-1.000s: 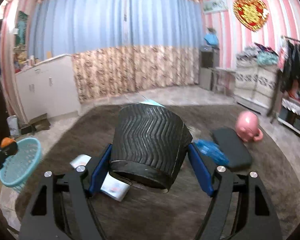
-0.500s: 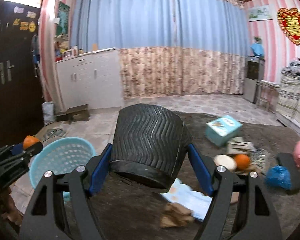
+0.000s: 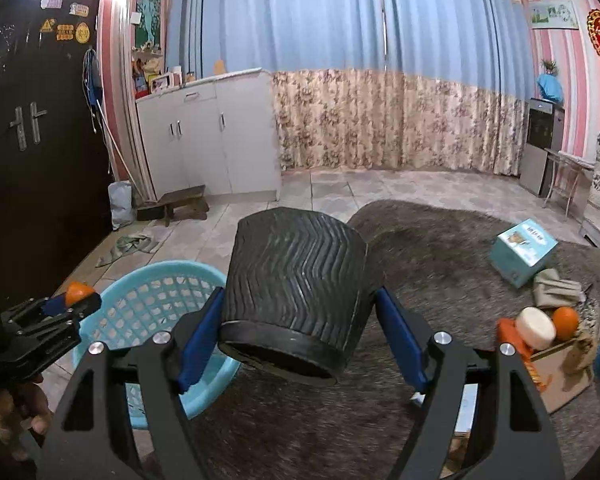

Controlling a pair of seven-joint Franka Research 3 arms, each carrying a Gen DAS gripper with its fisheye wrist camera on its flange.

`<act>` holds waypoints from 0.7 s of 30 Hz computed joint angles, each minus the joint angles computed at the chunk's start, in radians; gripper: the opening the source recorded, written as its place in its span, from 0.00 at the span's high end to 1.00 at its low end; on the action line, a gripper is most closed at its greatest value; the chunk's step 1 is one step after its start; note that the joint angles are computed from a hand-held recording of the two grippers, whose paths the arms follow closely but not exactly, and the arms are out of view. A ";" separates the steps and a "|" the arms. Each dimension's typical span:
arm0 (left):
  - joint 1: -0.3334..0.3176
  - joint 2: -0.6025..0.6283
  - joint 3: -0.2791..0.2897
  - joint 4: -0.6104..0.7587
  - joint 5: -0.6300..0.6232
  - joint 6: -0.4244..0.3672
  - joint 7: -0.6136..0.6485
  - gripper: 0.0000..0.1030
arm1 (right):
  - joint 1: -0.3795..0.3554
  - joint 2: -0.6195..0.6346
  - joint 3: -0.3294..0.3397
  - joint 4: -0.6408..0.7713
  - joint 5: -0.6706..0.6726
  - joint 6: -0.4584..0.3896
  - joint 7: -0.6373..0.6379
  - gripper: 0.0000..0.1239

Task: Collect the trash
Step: 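Open the left tool to drop the peel into the basket, then lower the black cylinder into the basket and open the right tool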

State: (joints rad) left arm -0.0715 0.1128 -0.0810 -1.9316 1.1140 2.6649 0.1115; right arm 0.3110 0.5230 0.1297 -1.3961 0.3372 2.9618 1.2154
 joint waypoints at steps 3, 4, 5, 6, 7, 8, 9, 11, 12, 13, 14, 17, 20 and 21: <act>0.010 0.042 0.007 0.032 -0.033 0.022 0.057 0.61 | 0.021 0.029 -0.021 0.032 -0.022 -0.024 0.021 0.40; 0.011 0.059 0.011 0.048 -0.041 0.031 0.079 0.61 | 0.027 0.034 -0.027 0.036 -0.029 -0.027 0.028 0.40; 0.006 0.069 0.015 0.056 -0.040 0.037 0.082 0.61 | 0.032 0.040 -0.033 0.040 -0.036 -0.029 0.035 0.40; 0.002 0.078 0.020 0.063 -0.034 0.045 0.081 0.59 | 0.036 0.045 -0.038 0.044 -0.043 -0.032 0.042 0.40; -0.002 0.085 0.025 0.072 -0.031 0.049 0.082 0.57 | 0.045 0.054 -0.048 0.055 -0.053 -0.037 0.054 0.40; -0.004 0.093 0.029 0.082 -0.031 0.055 0.086 0.50 | 0.054 0.065 -0.057 0.070 -0.064 -0.043 0.068 0.40; -0.010 0.096 0.035 0.089 -0.019 0.057 0.079 0.46 | 0.055 0.071 -0.059 0.078 -0.069 -0.048 0.076 0.40; -0.017 0.095 0.044 0.095 -0.003 0.056 0.065 0.35 | 0.056 0.080 -0.061 0.093 -0.078 -0.056 0.089 0.40; -0.019 0.088 0.046 0.091 0.005 0.058 0.057 0.31 | 0.056 0.084 -0.059 0.099 -0.083 -0.059 0.091 0.40; -0.019 0.083 0.048 0.087 0.013 0.058 0.048 0.26 | 0.055 0.086 -0.055 0.103 -0.085 -0.059 0.089 0.40; -0.021 0.074 0.051 0.080 0.030 0.055 0.028 0.23 | 0.054 0.089 -0.051 0.108 -0.086 -0.062 0.088 0.40; -0.014 0.048 0.047 0.054 0.045 0.041 -0.005 0.16 | 0.055 0.099 -0.040 0.122 -0.088 -0.066 0.082 0.40; -0.003 0.024 0.039 0.026 0.050 0.024 -0.018 0.14 | 0.059 0.114 -0.027 0.146 -0.086 -0.079 0.074 0.40; 0.001 0.017 0.035 0.016 0.048 0.020 -0.023 0.14 | 0.059 0.119 -0.019 0.155 -0.083 -0.085 0.066 0.40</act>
State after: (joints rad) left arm -0.0710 0.1297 -0.0455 -1.9152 1.1617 2.6850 0.0890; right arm 0.3705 0.6424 0.1111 -1.2409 0.2541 2.8766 1.2810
